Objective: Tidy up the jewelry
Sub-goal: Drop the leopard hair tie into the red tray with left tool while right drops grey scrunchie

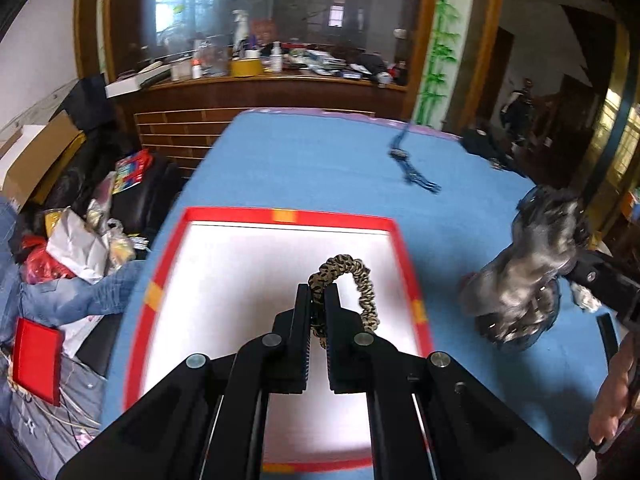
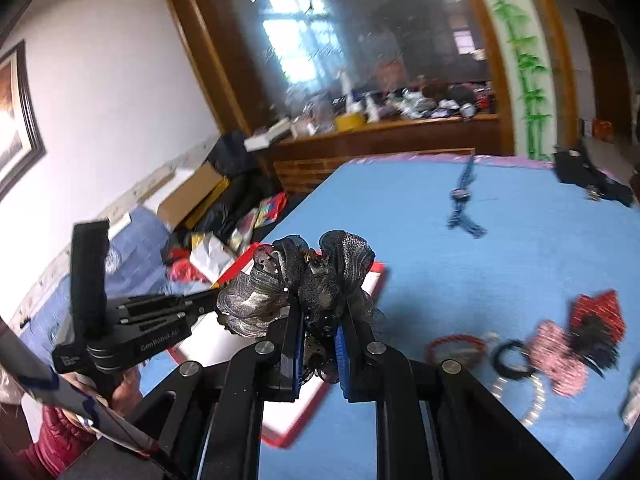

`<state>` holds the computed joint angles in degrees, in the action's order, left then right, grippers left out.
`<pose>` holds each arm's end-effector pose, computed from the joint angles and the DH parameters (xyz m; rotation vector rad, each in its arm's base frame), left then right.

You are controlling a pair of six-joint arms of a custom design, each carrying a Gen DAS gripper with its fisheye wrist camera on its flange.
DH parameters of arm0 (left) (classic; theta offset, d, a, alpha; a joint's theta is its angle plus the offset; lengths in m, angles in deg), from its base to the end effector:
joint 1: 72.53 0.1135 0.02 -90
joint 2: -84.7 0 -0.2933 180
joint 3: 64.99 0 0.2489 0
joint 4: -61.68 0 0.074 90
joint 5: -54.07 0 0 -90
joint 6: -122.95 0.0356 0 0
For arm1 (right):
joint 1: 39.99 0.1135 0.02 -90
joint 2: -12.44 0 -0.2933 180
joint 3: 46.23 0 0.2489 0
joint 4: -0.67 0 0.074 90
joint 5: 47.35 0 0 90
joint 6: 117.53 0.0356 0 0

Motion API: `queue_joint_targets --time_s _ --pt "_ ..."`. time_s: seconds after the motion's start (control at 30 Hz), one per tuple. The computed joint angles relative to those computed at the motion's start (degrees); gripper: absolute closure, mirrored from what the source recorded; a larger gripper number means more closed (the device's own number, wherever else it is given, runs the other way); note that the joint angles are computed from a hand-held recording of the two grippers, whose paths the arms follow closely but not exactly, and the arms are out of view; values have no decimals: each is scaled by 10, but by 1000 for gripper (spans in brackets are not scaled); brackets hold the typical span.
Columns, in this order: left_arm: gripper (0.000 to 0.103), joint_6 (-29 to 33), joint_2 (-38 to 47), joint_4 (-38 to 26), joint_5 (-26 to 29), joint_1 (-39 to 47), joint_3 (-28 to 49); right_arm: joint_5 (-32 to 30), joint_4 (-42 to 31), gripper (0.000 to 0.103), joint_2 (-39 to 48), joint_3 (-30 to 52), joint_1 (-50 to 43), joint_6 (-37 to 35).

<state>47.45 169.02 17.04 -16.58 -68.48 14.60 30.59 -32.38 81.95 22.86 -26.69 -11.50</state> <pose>0.3091 0.0101 0.3032 0.3663 2.3560 -0.2584 0.2484 0.0664 0.3264 -0.0720 2.1856 0.5203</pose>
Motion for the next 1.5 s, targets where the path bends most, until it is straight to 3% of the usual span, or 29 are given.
queue_joint_targets --time_s 0.17,0.43,0.77,0.83,0.87,0.93,1.0,1.1,1.2,1.5 --pt "97 2 75 2 -2 24 53 7 20 88 132 72 26 18" --pt "97 -21 196 -4 -20 20 147 5 -7 86 321 213 29 49" --pt "96 -33 253 2 -29 7 181 31 -27 78 410 288 26 58" --pt "91 -37 256 2 -29 9 182 33 -35 76 421 301 23 56" --pt "89 -38 259 0 -27 10 186 30 -36 76 423 302 21 57" --pt "63 -45 260 2 -25 16 186 26 -40 66 424 304 17 56" --pt "54 -48 251 18 -25 19 175 30 -36 60 416 299 16 57" --pt "53 -47 245 12 -15 27 175 31 -28 53 396 286 14 55" --pt "40 -53 226 24 -8 33 150 21 -17 50 369 266 9 56" --pt "40 -52 196 42 -19 22 92 -1 -14 49 212 167 12 67"
